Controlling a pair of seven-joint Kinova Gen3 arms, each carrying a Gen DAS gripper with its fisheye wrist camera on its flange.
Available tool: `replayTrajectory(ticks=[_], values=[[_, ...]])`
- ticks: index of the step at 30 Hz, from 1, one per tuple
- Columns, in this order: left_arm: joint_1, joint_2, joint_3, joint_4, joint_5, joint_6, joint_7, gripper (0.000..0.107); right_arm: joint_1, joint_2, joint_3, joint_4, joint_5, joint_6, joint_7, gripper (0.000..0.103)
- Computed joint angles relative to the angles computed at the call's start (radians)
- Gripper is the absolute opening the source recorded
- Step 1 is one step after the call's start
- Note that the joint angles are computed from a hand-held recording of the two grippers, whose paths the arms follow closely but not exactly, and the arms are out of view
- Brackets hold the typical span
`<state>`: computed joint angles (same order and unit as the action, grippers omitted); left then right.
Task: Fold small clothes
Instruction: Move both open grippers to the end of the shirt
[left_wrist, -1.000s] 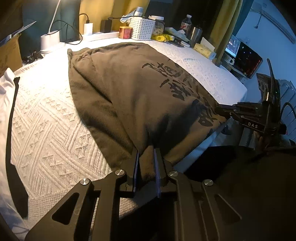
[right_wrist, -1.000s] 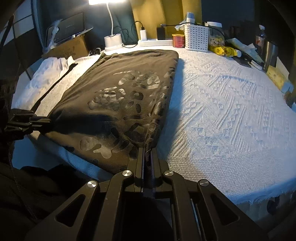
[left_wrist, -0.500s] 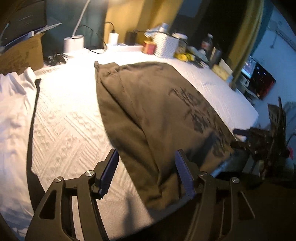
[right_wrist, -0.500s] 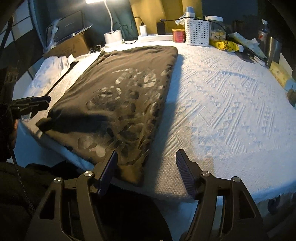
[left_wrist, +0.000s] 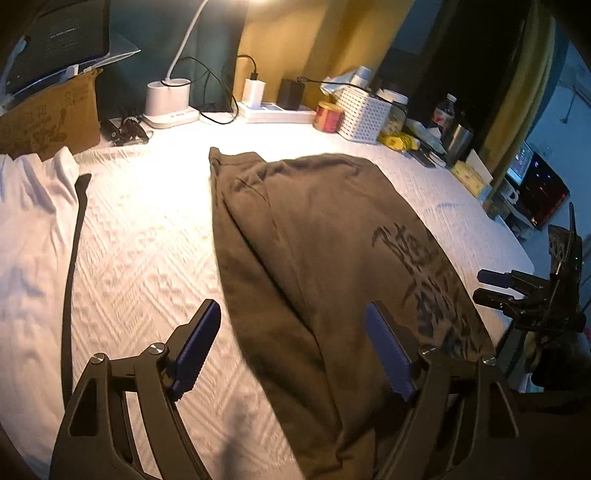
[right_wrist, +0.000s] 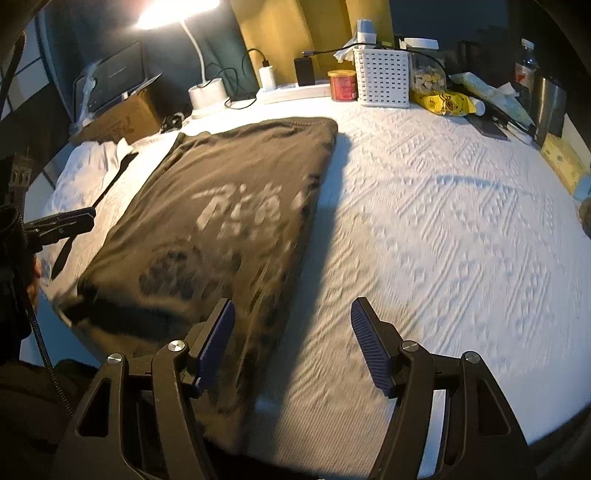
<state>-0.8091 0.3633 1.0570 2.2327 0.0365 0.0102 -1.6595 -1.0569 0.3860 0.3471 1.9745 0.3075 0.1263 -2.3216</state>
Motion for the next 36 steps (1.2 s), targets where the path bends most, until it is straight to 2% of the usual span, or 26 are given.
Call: replayTrajectory(ticks=[8, 14, 23, 28, 34, 36], values=[[0.151, 0.019, -0.163, -0.104, 0.028, 0.038, -0.006, 0.08, 0.166, 0.031, -0.114, -0.104, -0.023, 0.026, 0.074, 0.069], [0.31, 0.045, -0.328, -0.2, 0.084, 0.082, -0.047, 0.08, 0.289, 0.073, -0.209, -0.184, -0.063, 0.04, 0.147, 0.069], [0.419, 0.127, -0.443, -0.332, 0.179, 0.147, -0.131, 0.08, 0.41, 0.141, -0.301, -0.313, -0.119, 0.086, 0.26, 0.069], [0.562, 0.155, -0.615, -0.415, 0.208, 0.195, -0.128, 0.08, 0.457, 0.183, -0.331, -0.382, -0.15, 0.097, 0.31, 0.069], [0.596, 0.211, -0.657, -0.483, 0.239, 0.234, -0.151, 0.08, 0.509, 0.241, -0.366, -0.474, -0.188, 0.118, 0.372, 0.069], [0.631, 0.209, -0.692, -0.493, 0.244, 0.236, -0.157, 0.081, 0.525, 0.261, -0.381, -0.506, -0.201, 0.131, 0.395, 0.069]])
